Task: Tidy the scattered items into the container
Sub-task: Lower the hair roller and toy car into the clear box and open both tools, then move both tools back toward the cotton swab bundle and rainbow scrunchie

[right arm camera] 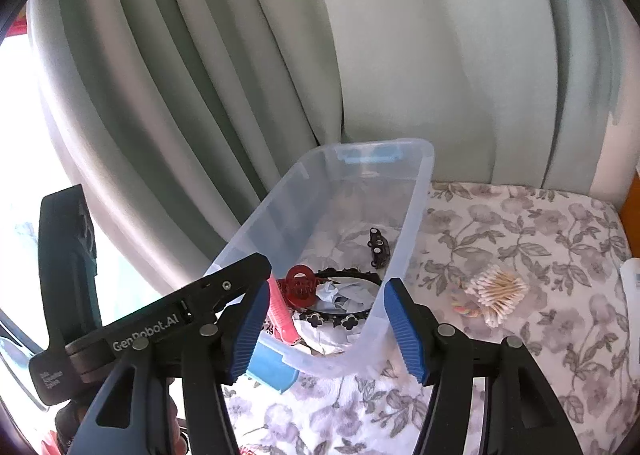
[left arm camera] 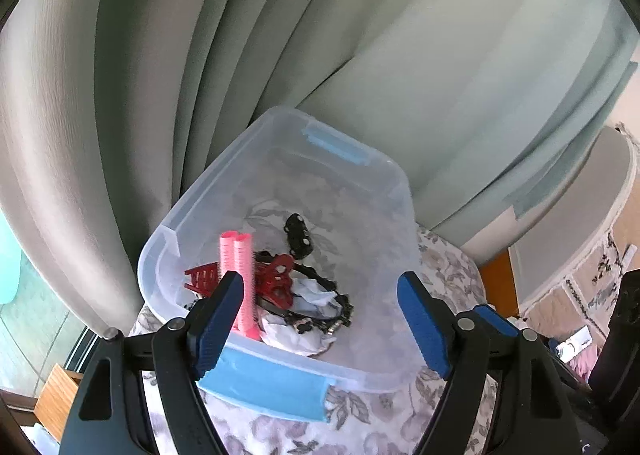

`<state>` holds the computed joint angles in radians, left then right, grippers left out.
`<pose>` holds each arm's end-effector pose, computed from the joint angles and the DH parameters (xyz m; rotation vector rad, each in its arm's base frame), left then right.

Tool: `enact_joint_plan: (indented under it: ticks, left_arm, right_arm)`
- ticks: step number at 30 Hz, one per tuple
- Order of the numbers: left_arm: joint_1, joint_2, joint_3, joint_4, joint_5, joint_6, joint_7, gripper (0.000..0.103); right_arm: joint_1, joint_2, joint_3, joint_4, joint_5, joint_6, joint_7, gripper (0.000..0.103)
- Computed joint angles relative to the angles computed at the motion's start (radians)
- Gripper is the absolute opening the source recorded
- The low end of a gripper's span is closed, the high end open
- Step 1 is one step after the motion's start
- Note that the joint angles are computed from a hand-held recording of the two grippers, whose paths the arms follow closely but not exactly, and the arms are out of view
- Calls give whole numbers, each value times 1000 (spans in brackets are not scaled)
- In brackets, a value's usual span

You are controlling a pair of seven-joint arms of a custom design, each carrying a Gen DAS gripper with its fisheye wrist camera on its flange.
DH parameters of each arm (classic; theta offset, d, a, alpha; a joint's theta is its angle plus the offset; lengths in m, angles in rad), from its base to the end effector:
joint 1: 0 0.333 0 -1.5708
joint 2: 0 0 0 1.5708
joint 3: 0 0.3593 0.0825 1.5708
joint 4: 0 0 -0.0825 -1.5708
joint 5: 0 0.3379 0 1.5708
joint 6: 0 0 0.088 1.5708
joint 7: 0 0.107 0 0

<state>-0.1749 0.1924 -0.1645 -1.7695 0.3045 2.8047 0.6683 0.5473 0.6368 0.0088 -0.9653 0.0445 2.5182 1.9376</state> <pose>0.5932 -0.2134 0.6117 -2.1229 1.5047 -1.1068 0.6462 0.3977 0.6494 -1.7078 1.4518 -0.3006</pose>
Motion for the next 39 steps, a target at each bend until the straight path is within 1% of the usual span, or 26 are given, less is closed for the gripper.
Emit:
enact_joint_plan:
  ticks: [6, 11, 13, 18, 25, 28, 32, 36, 39]
  left_arm:
    - [-27, -13, 6, 17, 55, -43, -38, 80]
    - [-48, -30, 6, 27, 118, -69, -72, 80]
    - [-57, -38, 6, 29, 154, -65, -87, 80]
    - [-66, -50, 1, 24, 203, -10, -119, 80]
    - [-101, -26, -8, 66, 261, -21, -132, 80]
    - [-118, -4, -17, 101, 265, -40, -107, 80]
    - [-149, 38, -25, 161, 263, -72, -67, 80]
    - [-175, 83, -40, 215, 224, -118, 3, 80]
    - [-193, 121, -48, 261, 184, -166, 54, 80]
  right_arm:
    - [-3, -107, -9, -182, -3, 118, 21, 65]
    - [-7, -173, -19, -290, -13, 193, 58, 66]
    - [-9, -202, -26, -339, -20, 229, 78, 66]
    - [-8, -280, -57, -473, -56, 310, 155, 66]
    - [-17, -384, -120, -655, -152, 411, 334, 66]
    - [-24, -425, -148, -728, -214, 452, 432, 67]
    - [-46, -465, -165, -800, -293, 490, 545, 67]
    - [-92, -492, -144, -859, -322, 514, 602, 67]
    - [-134, -503, -108, -894, -290, 520, 586, 67]
